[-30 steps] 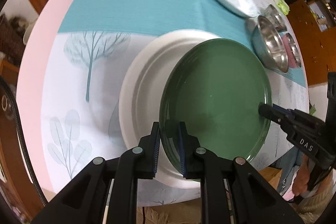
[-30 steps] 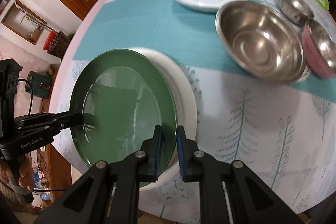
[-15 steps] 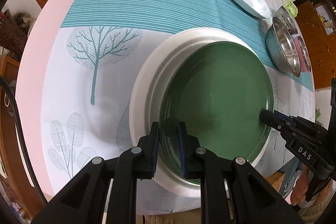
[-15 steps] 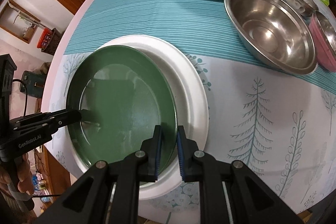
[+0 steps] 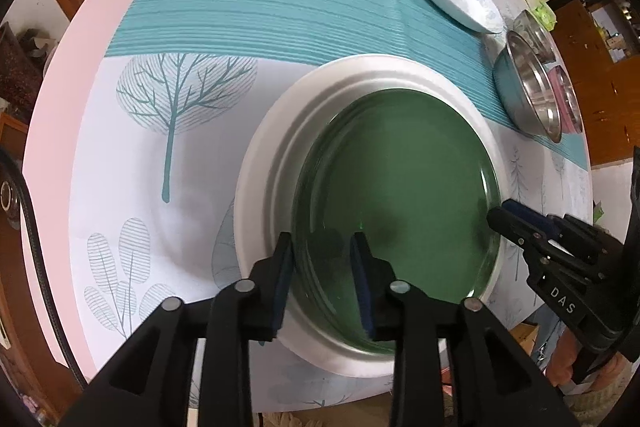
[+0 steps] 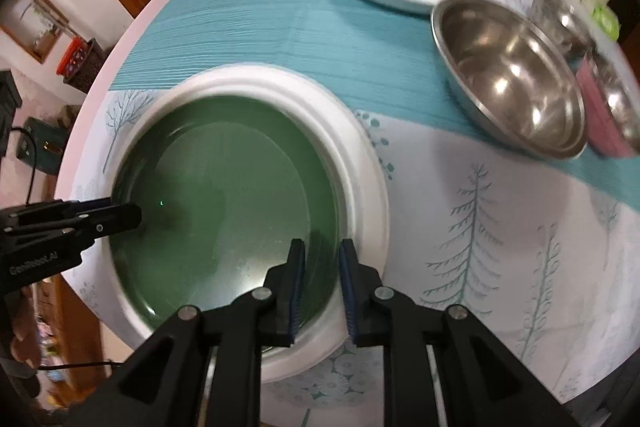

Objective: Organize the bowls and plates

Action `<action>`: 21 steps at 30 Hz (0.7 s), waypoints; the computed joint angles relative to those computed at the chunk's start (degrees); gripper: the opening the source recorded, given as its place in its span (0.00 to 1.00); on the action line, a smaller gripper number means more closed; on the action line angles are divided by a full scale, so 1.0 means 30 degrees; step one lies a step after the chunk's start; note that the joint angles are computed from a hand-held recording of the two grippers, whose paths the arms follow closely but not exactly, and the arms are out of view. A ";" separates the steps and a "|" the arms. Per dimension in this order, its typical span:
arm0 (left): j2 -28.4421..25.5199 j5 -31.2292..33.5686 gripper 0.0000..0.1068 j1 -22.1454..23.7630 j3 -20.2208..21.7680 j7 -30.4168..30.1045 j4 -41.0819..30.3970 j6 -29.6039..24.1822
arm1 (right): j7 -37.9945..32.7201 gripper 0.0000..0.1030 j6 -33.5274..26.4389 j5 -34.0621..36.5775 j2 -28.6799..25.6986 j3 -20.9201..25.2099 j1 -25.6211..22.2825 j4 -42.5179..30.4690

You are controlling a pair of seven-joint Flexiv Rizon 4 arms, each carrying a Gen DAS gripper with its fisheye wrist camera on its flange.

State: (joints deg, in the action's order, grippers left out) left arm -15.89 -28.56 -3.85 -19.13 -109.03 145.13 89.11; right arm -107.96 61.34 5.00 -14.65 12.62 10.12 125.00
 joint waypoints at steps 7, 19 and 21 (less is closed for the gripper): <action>0.0758 0.4711 0.60 -0.4357 0.5834 -0.3475 -0.1395 -0.1216 | 0.0506 0.37 0.1967 -0.1155 0.0689 -0.0142 0.0275 0.0951; 0.2608 0.8929 0.66 -0.4485 0.6809 -0.6596 -0.2314 -0.2666 | -0.1151 0.37 0.0865 0.1407 0.1578 0.0272 -0.0129 0.0345; 0.2835 0.9453 0.67 -0.4334 0.6662 -0.6788 -0.2694 -0.3029 | -0.1429 0.37 0.0679 0.1793 0.1736 0.0214 -0.0159 0.0189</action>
